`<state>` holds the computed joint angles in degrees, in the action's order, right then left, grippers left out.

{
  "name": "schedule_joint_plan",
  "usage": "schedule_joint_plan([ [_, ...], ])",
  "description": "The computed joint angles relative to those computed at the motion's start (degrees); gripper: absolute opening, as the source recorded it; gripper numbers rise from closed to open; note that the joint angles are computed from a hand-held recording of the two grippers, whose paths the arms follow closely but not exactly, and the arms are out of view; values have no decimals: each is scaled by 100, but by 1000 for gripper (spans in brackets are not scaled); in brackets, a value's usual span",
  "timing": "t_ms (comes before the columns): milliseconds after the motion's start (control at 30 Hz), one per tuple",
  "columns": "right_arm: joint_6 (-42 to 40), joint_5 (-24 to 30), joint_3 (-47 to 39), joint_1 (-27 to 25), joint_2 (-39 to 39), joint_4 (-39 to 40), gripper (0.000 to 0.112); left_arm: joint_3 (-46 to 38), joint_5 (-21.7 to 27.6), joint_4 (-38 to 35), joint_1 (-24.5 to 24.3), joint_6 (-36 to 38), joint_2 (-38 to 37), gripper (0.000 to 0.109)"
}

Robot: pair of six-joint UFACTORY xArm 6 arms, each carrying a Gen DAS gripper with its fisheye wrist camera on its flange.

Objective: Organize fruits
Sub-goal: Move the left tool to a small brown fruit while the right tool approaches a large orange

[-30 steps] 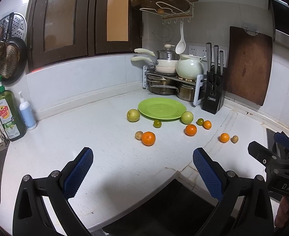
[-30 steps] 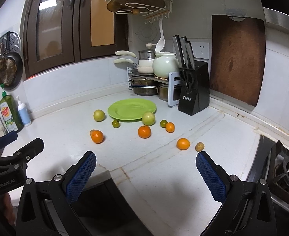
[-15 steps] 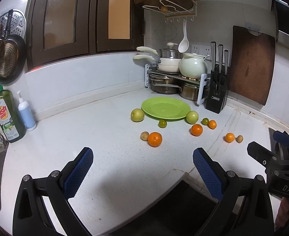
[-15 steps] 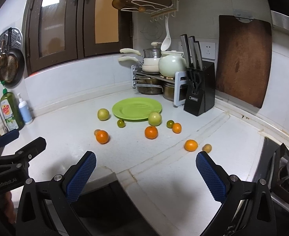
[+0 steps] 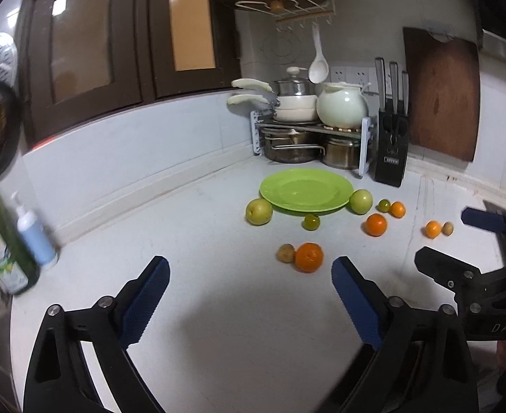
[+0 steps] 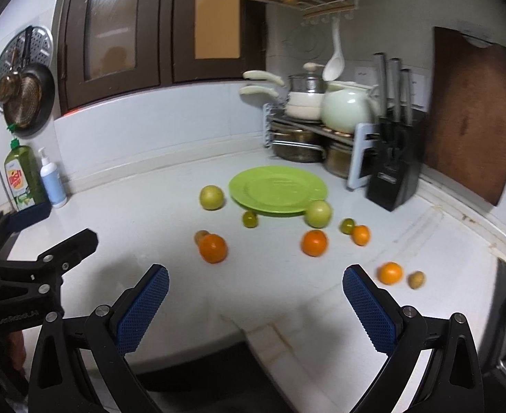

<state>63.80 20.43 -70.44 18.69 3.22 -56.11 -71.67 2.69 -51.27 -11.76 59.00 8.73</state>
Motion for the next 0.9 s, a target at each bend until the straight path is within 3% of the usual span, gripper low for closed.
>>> schedule_joint_plan([
  [100,-270,2,-448,51,459,174,100,-578,301,-637,98,1021,438,89],
  [267,-1152,52,-1232,113,1265,979,94,-1534,1143,-626,348,1684,1191,79],
  [500,-2272,350,-2153,123,2148,2169,82,-3022,2578,-2,602,1969,2322,59],
  [700,-2989,598,-2829,128,2755,2922,72,-4317,3648,472,709,2223,3228,48],
  [900,-3421,1055,-3435,149,3192,3412,65,-5946,4882,885,837,2287,4236,46],
])
